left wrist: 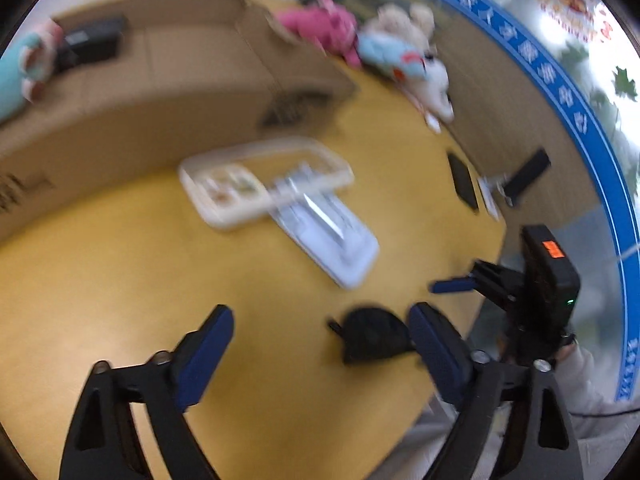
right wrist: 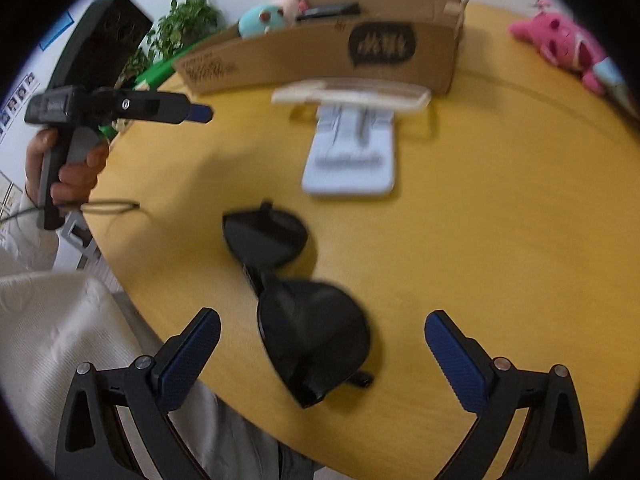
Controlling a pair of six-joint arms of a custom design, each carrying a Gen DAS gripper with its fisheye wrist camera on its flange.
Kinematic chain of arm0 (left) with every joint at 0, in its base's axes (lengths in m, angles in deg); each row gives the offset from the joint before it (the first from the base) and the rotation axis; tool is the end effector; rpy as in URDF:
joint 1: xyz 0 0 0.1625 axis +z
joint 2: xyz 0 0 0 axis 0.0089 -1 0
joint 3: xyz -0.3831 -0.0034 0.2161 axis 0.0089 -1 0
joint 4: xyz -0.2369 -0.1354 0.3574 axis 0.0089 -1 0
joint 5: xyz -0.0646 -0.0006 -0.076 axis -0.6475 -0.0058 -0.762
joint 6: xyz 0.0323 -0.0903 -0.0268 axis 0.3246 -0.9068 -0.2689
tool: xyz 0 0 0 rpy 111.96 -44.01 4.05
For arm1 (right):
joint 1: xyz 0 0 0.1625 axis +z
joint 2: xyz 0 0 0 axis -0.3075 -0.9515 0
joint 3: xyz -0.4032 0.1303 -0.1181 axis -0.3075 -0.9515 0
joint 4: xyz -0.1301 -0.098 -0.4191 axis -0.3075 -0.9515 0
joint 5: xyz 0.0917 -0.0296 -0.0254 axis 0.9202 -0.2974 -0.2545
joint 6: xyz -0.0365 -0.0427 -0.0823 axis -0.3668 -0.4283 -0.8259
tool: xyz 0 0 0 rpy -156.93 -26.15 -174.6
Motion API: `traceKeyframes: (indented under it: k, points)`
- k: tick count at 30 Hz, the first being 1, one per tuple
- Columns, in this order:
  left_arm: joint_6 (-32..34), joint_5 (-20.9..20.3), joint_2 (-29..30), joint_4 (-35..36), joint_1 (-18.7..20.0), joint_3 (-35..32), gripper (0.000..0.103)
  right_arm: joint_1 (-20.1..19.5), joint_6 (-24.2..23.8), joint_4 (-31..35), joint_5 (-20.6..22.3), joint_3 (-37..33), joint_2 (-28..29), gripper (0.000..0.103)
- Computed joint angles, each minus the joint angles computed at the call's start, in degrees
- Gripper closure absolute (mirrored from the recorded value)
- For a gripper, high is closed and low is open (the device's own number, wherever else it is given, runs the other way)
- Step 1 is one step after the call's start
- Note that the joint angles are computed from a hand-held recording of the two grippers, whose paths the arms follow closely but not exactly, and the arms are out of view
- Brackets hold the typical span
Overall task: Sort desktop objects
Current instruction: 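Move the left gripper toward the black sunglasses on the table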
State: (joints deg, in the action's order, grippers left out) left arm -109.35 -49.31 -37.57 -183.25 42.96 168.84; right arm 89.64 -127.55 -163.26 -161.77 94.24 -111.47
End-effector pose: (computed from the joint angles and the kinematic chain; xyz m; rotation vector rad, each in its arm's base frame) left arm -0.1701 -0.3831 0.0612 0.5256 2.8756 -0.2921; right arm 0.0141 -0.3101 0.1601 1.0041 -2.6092 0.0780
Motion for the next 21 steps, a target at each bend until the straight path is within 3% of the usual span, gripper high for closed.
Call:
traceKeyframes:
  k: [3,8,10,12,15,21]
  points:
    - [-1.57,-1.97,1.38,0.51,-0.03,0.16,0.023,0.45,-3.98,-9.54,0.18,3.27,3.60,0.007]
    - [-5.47,-3.69,1.59,-1.83,1.22,1.85,0.032,3.21,-0.73,-17.54,3.32,4.90,10.81,0.016]
    - [-6.62,-3.47,1.00,-2.49,1.34,2.70,0.033,5.08,1.95,-23.85,4.54,4.96,16.50,0.041]
    - [-7.00,-3.16,-0.85,-2.28,2.03,3.42,0.034,6.76,6.42,-29.83,5.38,4.40,21.89,0.049]
    - [-8.25,-1.74,-3.45,-1.88,2.13,4.67,0.033,8.62,9.82,-36.38,5.57,3.75,27.71,0.052]
    - [-9.05,-1.15,-5.37,-3.37,2.63,6.25,0.034,12.53,13.92,-38.22,3.46,0.43,31.14,0.053]
